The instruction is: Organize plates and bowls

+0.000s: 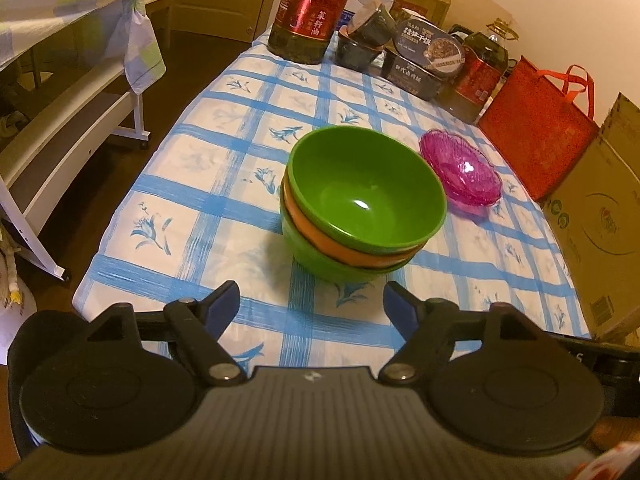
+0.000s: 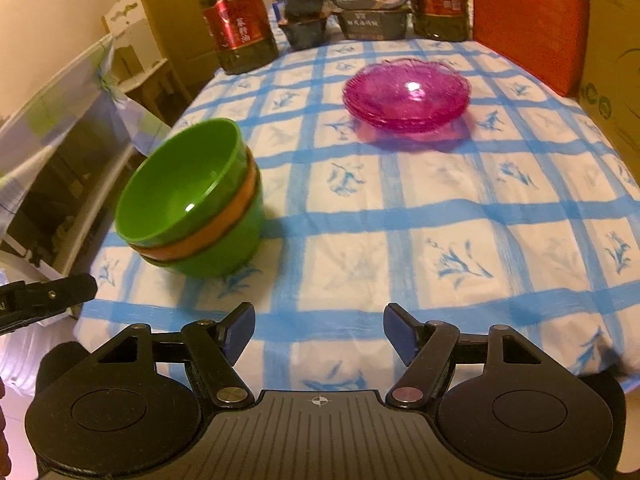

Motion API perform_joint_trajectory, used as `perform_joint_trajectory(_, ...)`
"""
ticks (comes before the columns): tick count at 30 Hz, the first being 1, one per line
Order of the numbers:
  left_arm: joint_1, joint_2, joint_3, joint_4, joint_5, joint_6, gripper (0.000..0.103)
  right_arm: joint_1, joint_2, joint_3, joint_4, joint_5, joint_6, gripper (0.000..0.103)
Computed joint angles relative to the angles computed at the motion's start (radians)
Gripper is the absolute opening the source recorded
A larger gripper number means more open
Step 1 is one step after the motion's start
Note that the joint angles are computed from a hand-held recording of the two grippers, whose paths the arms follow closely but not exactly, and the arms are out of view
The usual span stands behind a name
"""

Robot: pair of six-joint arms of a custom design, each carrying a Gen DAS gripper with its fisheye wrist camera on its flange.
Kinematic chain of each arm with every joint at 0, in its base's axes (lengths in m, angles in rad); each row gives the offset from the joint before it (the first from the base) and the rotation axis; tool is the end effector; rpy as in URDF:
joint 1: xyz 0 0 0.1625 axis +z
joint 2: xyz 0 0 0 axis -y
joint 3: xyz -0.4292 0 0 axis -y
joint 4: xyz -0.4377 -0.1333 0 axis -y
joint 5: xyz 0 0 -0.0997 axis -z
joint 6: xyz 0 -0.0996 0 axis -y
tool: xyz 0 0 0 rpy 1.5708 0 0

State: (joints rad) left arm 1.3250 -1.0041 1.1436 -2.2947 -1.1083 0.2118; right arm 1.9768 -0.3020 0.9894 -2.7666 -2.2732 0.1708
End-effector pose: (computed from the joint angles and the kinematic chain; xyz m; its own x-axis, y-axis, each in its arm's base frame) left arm -0.0213 -0.8155 0.4444 -0.8645 0.1495 -0.4798 0.3935 0.7953 -0.4611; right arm 0.4078 -0.7740 -0.0055 -0.8721 0.1241 0.4734 -0.1997 0.7930 -0.5756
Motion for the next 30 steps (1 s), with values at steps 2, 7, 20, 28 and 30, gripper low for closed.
perform_joint_trajectory(2, 0.001, 0.002, -0.002, 0.007, 0.0, -0.003, 0.077, -0.001, -0.003, 0.003, 0.006, -0.006, 0.007, 0.071)
perform_joint_trajectory(7, 0.001, 0.004, -0.005, 0.01, -0.001, -0.005, 0.077, -0.001, -0.008, 0.009, 0.014, -0.009, 0.01, 0.071)
perform_joint_trajectory(20, 0.003, 0.002, 0.0, 0.011, -0.002, -0.014, 0.079, -0.003, -0.01, 0.009, 0.023, -0.001, 0.02, 0.072)
perform_joint_trajectory(28, 0.006, -0.001, 0.003, 0.008, 0.0, -0.019, 0.079, -0.005, -0.009, 0.008, 0.029, 0.003, 0.027, 0.072)
perform_joint_trajectory(30, 0.006, -0.002, 0.004, 0.006, 0.0, -0.019, 0.079, -0.005, -0.01, 0.009, 0.027, 0.006, 0.028, 0.072)
